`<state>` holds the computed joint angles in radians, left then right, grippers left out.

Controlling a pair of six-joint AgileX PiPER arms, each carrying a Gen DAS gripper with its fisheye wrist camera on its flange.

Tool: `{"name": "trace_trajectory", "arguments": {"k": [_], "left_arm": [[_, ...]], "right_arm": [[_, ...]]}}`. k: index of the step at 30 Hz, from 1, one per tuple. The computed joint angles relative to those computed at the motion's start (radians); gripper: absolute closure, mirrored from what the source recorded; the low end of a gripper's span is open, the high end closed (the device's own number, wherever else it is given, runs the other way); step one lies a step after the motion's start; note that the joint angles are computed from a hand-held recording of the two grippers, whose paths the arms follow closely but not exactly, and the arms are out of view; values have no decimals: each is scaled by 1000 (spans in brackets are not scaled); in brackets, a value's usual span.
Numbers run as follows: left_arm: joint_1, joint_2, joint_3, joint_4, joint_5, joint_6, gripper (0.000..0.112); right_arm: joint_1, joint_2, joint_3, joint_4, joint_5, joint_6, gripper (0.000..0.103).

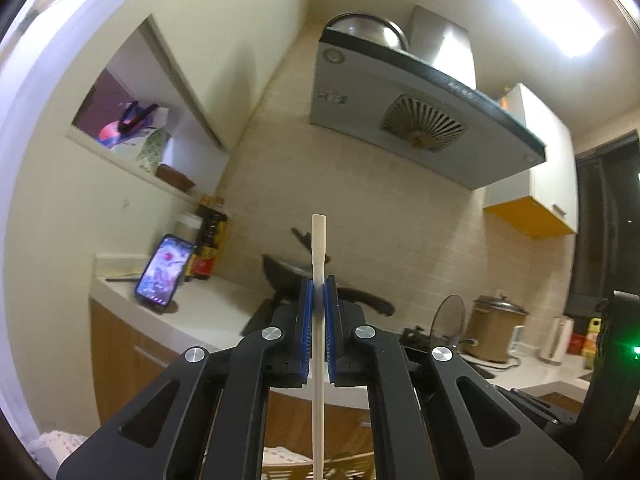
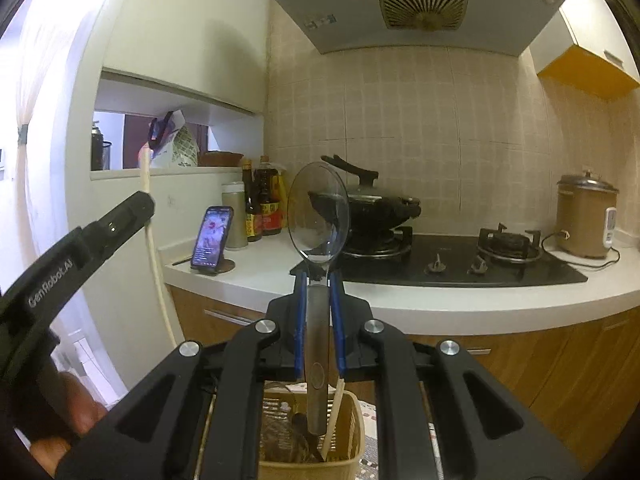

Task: Organize utensils
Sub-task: 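Lift the chopstick and spoon over the holder and open both tools to drop them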

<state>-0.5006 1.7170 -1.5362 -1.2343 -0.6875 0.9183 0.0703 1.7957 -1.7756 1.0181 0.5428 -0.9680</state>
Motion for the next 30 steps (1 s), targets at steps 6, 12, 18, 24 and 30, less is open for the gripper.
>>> {"name": "trace_trajectory", "arguments": {"k": [6,12,18,24,30], "left_arm": [[36,45,8,19,37,-62,108],[52,28,54,40,90,-68,82],[48,-62,144,15,123,-16,60],[-25,-220,281,-61,107,140,56],[-177,-354,429,-198,7,294,38]], "right_arm": [[-17,29,36,62,1,-47,93],[-57,4,92,112,51,-80,81],[-100,-110,221,130,44,-93,52],[-176,-286,386,140,83,-95,52],[-292,-485,608,205,111,-161,45]]}}
